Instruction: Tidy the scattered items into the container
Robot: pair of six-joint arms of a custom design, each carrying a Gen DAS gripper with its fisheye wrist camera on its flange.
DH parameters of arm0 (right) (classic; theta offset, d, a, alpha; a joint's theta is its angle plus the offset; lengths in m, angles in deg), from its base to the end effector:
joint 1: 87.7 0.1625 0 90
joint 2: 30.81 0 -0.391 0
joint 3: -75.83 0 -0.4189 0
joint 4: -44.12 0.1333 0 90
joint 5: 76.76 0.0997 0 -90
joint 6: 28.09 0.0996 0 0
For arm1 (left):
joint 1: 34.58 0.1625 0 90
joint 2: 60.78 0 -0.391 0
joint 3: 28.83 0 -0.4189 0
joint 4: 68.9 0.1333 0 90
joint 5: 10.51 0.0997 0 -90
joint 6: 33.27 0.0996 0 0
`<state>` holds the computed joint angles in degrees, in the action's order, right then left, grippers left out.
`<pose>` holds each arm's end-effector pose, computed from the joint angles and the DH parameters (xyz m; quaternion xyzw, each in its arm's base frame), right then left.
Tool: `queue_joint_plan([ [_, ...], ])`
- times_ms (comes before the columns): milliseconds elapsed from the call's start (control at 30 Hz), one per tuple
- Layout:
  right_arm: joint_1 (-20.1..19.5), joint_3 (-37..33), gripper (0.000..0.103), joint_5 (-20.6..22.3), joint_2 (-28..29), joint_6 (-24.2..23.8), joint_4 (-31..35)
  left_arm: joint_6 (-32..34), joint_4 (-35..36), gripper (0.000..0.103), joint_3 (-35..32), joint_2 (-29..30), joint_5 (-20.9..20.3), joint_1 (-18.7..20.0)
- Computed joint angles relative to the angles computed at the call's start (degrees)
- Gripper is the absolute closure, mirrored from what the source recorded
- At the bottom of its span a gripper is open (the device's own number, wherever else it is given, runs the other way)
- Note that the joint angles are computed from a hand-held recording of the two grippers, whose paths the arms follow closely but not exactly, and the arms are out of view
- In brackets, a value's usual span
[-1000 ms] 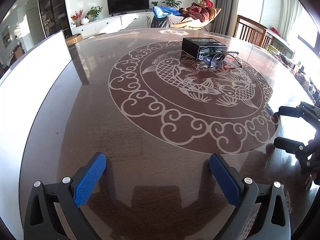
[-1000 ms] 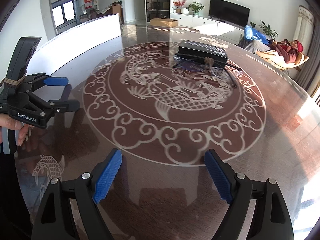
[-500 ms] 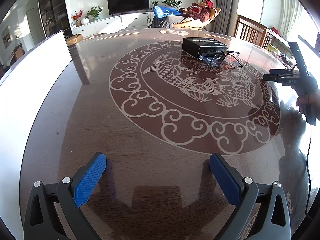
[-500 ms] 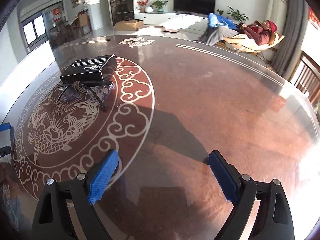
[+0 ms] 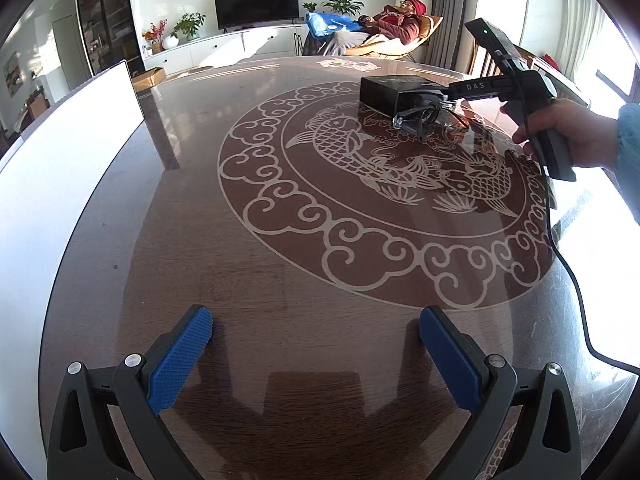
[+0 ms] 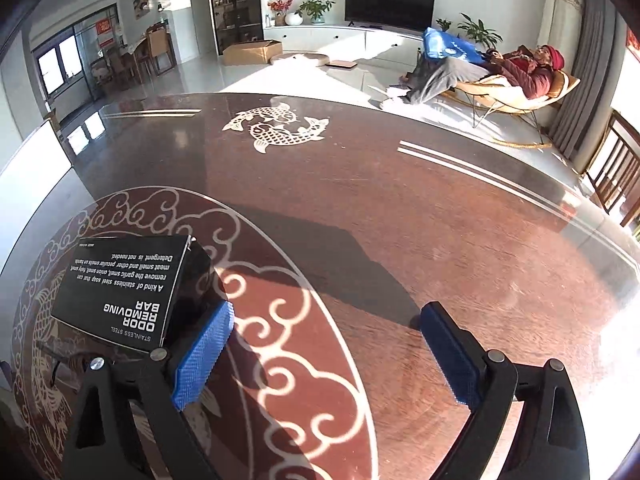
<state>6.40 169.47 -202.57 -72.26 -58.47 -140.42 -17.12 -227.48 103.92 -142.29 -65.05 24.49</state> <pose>0.1233 -0.6709 0.0978 0.1569 -0.8804 0.2696 0.3573 -0.0619 -0.4751 0.1748 0.3340 0.8816 -0.1811 0.2801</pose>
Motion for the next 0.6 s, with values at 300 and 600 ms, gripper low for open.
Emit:
queue_joint_plan([
  [300, 6.97, -2.75, 0.009, 9.40, 9.14, -24.23, 1.86, -0.01, 0.01, 0.000, 0.28, -0.29, 0.04, -0.02],
  [600, 8.32, -5.39, 0.009, 6.70, 9.06, -14.61, 13.68, 0.01, 0.10, 0.000, 0.33, -0.45, 0.03, -0.01],
])
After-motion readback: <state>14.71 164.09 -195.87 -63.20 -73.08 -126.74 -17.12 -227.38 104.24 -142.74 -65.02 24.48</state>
